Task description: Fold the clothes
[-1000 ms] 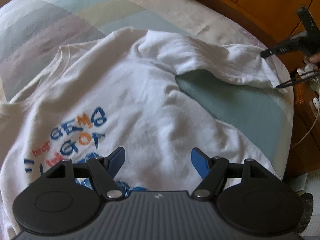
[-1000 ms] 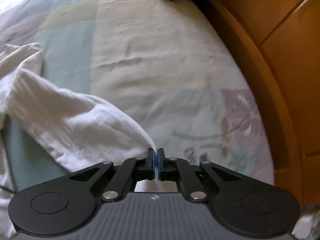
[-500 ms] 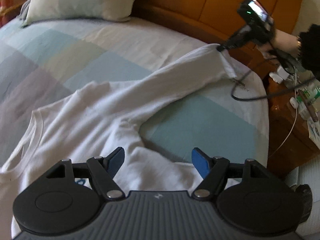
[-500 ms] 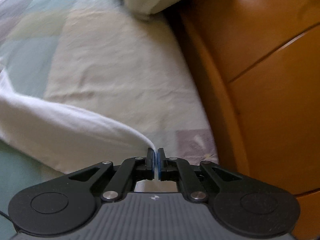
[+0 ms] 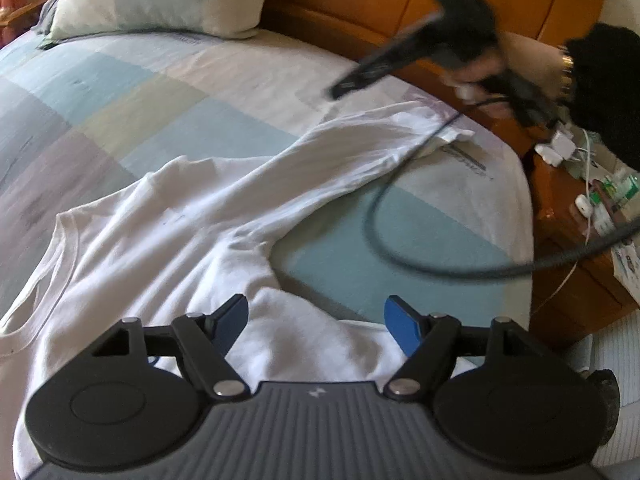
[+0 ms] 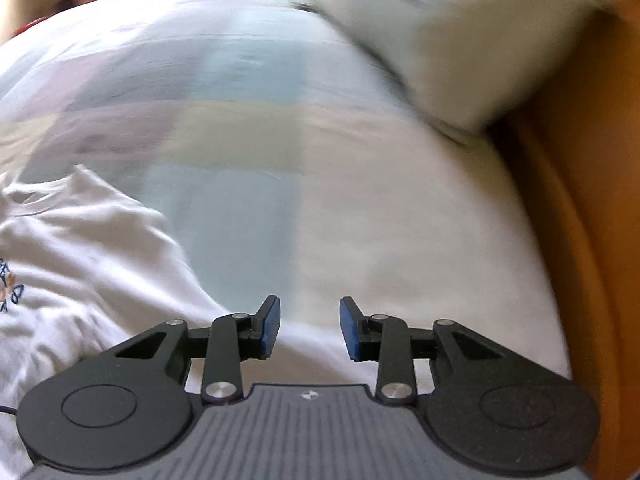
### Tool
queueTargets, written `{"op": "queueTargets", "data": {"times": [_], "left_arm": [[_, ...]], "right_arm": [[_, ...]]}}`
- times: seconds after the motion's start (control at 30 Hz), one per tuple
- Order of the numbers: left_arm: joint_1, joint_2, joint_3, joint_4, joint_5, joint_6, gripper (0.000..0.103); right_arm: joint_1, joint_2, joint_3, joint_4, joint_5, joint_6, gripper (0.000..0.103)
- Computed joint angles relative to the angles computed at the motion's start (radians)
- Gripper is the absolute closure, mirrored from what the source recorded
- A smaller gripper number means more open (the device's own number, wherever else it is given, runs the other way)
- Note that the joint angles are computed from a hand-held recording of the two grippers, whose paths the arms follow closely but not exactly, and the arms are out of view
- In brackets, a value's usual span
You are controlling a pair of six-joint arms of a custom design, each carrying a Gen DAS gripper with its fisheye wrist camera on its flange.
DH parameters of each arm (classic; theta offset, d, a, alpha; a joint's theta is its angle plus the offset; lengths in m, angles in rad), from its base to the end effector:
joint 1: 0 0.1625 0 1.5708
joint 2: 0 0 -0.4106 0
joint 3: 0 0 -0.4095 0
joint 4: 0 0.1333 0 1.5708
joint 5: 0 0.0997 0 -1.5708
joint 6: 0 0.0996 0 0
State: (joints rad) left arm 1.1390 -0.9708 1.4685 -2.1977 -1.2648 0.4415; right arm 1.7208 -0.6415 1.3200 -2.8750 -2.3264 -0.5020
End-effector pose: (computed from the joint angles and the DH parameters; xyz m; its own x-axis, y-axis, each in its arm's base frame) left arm -0.1458 -0.7066 0.2245 -0.6203 0.7138 -0.3251 0.7522 0.6588 0.0112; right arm 0.1795 -0.7527 0.1508 -0.6252 -0.1329 0.7691 -0.4814 0.8413 -0.2460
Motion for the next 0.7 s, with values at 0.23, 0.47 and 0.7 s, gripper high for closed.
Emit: {"op": "queueTargets", "data": {"times": [0.23, 0.47, 0.7], "left_arm": [[0.019, -0.006, 0.001, 0.007, 0.006, -0.025, 0.028], [0.034, -0.014, -0.001, 0.01, 0.022, -0.055, 0.028], [0.048, -0.023, -0.01, -0.026, 0.045, -0.073, 0.028]], "right_arm": [[-0.032, 0.119, -0.153, 0.231, 0.147, -0.024, 0.068], [-0.001, 0.192, -0.219, 0.179, 0.042, -0.122, 0.097], [0.015, 0.252, -0.397, 0.322, 0.009, -0.052, 0.08]]}}
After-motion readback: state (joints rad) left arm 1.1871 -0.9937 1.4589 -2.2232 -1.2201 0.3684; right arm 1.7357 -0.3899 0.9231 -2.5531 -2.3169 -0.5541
